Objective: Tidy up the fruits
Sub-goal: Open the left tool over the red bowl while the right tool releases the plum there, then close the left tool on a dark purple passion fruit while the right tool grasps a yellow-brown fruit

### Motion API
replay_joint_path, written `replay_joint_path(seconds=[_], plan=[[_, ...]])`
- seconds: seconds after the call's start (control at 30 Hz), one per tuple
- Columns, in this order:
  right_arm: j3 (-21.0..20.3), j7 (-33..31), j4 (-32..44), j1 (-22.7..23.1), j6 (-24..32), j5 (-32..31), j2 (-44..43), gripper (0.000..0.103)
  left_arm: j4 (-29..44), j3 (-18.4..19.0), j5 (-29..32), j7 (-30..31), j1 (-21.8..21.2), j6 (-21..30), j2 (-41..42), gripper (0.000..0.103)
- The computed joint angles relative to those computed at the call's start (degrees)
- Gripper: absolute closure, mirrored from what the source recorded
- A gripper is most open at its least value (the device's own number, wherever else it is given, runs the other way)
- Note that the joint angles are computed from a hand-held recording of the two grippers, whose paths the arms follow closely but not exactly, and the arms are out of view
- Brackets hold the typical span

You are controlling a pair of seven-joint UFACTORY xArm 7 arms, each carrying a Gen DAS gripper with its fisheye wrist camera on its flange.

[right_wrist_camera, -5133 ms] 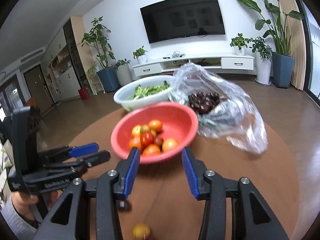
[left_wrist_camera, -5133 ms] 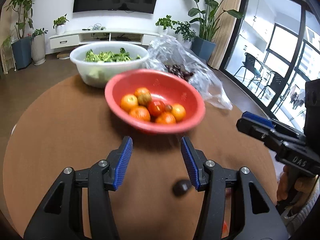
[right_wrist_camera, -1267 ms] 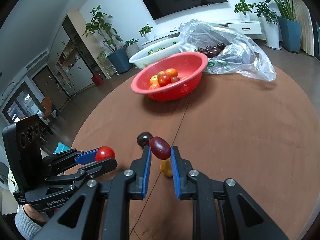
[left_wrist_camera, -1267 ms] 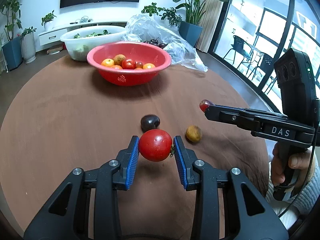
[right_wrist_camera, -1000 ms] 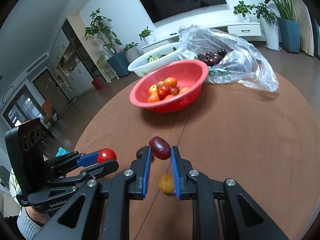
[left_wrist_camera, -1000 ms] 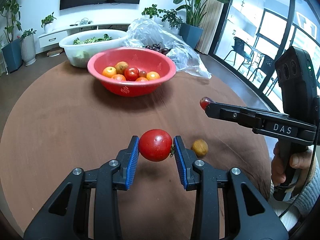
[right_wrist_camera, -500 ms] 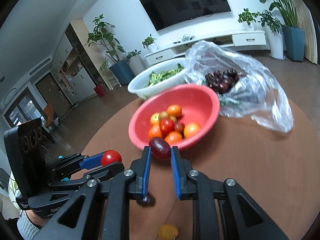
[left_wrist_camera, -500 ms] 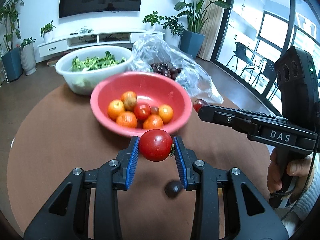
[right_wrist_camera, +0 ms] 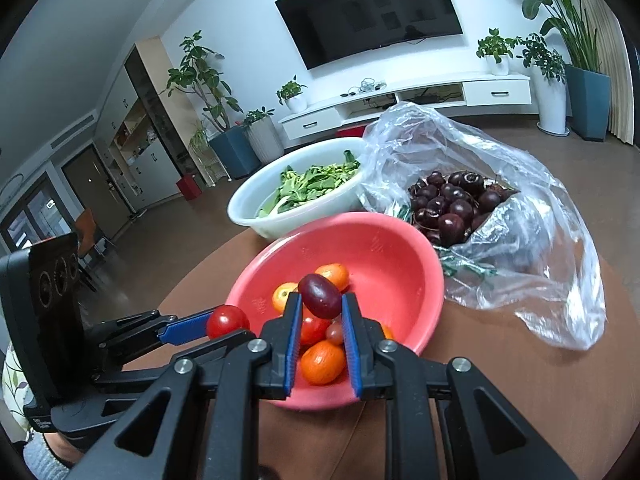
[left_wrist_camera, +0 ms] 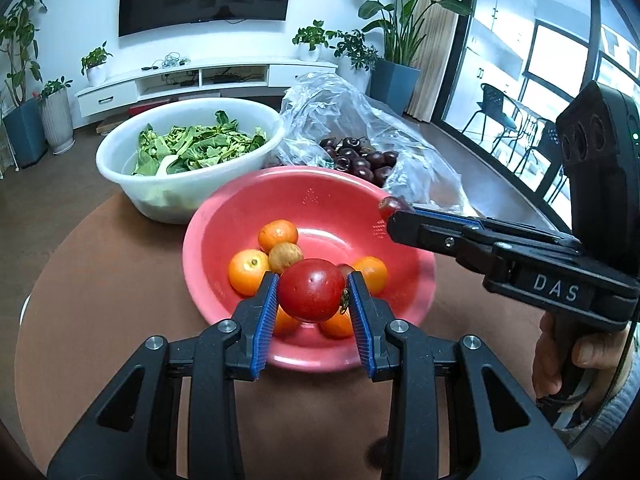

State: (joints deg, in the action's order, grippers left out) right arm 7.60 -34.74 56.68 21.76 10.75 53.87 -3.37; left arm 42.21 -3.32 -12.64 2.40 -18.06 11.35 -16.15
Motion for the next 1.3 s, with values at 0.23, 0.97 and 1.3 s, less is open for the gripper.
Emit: replay_joint_path(seconds=[0.23,0.97,1.3], plan=[[1.29,4.72,2.57,-1.67,-0.93,-7.25,4.16,0.081,2.50,-1.18,2.46,-1.36,2.20,-1.32,4.13,0.069],[1.07,18.52,-5.12,-1.08,-6.70,-24.29,-2.65,0.059,-4.14,-1.62,8.33,-10.51,4.40,-3.89,-3.70,0.045],[0.39,27.25,-19.24,1.15,-7.13,-33.62,-16.07,0.059,-14.04,-2.39,7.45,-13.93,1.97,-1.41,-15.27,0.045]])
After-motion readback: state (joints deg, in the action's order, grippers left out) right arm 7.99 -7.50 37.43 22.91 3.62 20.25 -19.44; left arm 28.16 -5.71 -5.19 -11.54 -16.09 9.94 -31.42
